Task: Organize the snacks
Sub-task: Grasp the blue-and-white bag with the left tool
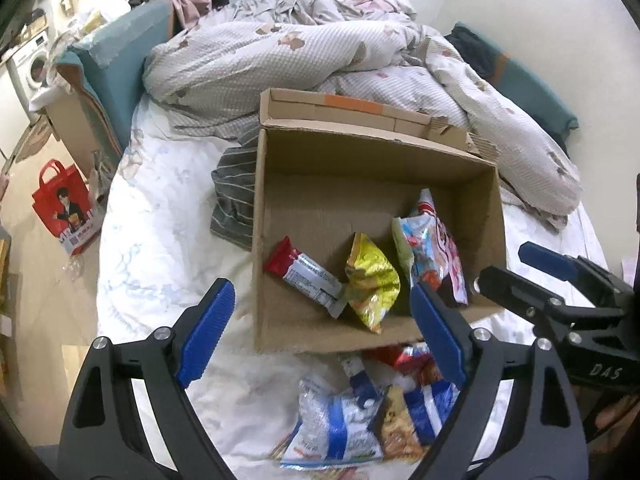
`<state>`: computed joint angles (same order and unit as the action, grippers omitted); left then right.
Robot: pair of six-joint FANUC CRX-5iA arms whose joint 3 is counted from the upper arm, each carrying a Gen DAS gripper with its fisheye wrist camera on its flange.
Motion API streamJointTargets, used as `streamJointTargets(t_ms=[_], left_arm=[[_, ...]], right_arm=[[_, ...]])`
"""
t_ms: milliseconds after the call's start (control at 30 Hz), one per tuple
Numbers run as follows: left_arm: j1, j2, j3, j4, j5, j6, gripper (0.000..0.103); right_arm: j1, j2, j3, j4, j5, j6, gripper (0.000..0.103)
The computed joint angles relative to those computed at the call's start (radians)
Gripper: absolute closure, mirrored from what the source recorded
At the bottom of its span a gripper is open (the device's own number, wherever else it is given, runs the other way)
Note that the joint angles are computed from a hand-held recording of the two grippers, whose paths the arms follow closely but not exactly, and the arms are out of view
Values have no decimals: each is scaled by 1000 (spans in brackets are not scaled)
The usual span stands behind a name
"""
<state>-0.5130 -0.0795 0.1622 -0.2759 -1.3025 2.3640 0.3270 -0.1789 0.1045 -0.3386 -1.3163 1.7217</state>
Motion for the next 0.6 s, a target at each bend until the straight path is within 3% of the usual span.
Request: streamJointTargets(t_ms=[100, 400, 600], left_arm=[[-32, -25, -4, -40, -26, 16, 16], [-51, -104, -71, -9, -69, 61, 16], [-75, -137, -140, 8, -46, 86, 16]], right_arm=[[3, -38, -18, 1, -23, 1, 16], [-9, -132, -87, 12, -92, -8, 16], [-53, -170, -144, 3, -93, -29, 16]])
